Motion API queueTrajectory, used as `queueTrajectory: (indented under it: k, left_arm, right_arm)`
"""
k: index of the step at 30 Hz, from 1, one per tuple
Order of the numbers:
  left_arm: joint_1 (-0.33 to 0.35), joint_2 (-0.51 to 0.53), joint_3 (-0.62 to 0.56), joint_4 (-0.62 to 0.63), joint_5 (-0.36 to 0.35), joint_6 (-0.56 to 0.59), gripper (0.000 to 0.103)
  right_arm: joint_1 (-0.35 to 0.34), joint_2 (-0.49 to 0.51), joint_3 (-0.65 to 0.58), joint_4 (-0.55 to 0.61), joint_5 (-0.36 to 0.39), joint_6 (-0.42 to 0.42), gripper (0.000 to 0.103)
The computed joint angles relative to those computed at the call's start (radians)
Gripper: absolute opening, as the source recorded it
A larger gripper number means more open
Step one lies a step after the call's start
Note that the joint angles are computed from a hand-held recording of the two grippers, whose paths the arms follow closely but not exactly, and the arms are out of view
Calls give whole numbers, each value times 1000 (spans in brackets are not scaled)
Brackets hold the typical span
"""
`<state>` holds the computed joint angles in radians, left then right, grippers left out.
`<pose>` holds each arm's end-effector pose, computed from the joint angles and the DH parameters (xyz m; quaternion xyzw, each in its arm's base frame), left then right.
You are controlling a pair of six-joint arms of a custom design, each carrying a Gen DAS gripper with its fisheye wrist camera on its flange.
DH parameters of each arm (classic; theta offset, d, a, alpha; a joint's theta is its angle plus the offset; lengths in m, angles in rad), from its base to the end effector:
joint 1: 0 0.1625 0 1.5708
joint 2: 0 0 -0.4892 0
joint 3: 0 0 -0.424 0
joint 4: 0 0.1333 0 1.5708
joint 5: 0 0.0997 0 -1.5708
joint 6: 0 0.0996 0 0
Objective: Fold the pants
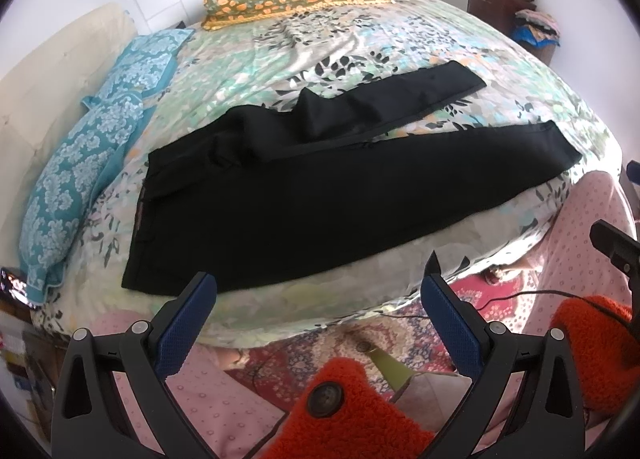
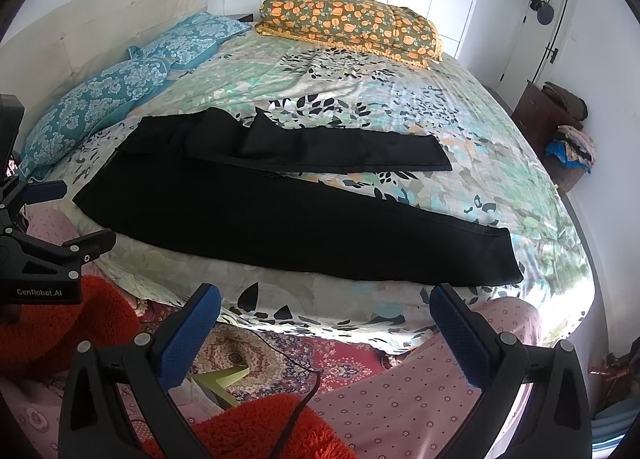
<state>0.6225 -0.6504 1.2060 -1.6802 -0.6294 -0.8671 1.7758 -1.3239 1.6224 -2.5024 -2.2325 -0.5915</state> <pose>-0.5368 -0.6484 0.1392 0.1355 0.8644 -0.2272 0.4276 0.2033 -0.6234 0.5078 0.2553 -0.8677 0.2296 0.3595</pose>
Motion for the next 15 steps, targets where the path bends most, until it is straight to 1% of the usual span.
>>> queueTrajectory:
  k: [15]
  left_arm:
    - [-3, -3, 1, 10, 8, -27, 102]
  right_arm:
    - [7, -1, 6, -2, 2, -6, 103]
